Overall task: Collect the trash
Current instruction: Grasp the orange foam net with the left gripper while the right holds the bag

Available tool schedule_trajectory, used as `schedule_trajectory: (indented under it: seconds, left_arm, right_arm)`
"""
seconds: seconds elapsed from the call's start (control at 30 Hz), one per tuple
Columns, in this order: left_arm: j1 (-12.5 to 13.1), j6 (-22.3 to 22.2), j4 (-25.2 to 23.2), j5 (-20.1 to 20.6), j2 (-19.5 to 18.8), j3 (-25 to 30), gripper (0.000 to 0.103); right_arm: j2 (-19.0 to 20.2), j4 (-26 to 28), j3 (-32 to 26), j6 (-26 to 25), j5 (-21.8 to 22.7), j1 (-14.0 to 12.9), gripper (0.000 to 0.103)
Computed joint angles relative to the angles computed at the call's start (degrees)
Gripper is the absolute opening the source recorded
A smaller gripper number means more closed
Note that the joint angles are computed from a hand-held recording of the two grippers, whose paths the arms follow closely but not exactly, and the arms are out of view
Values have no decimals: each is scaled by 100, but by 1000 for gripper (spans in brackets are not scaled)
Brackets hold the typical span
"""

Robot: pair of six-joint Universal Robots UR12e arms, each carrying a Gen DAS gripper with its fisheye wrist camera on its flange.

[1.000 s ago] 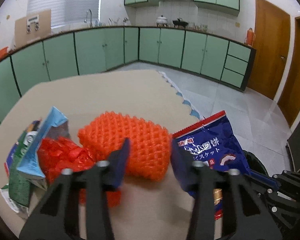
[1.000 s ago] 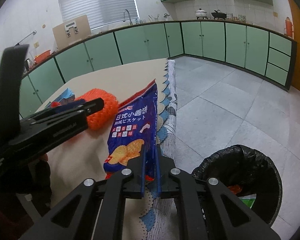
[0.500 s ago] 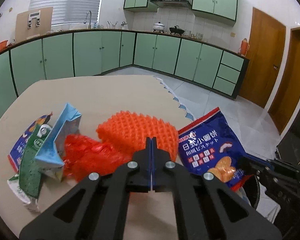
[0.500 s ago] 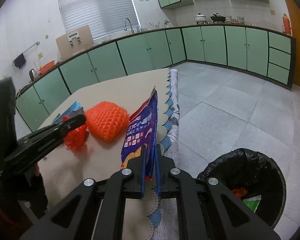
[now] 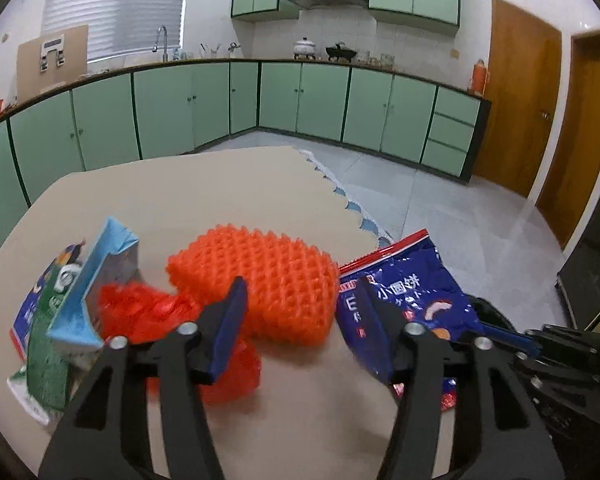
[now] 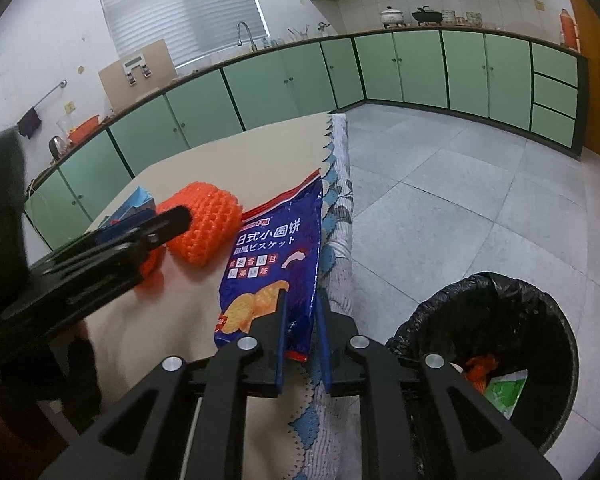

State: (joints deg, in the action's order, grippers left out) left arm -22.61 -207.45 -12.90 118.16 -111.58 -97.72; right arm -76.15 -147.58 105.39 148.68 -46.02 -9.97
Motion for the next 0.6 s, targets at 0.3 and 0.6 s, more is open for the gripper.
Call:
schedule_trajectory:
  seconds: [0.3,0.6]
  left_arm:
    - [107,-161,-1322,-88,-246,564,57]
    - [142,-304,-686,-133,-87,281,15]
  right_arm:
    - [71,31,-46,31,-5,5,16]
    - [54,-1,-16,61,122,-39,16]
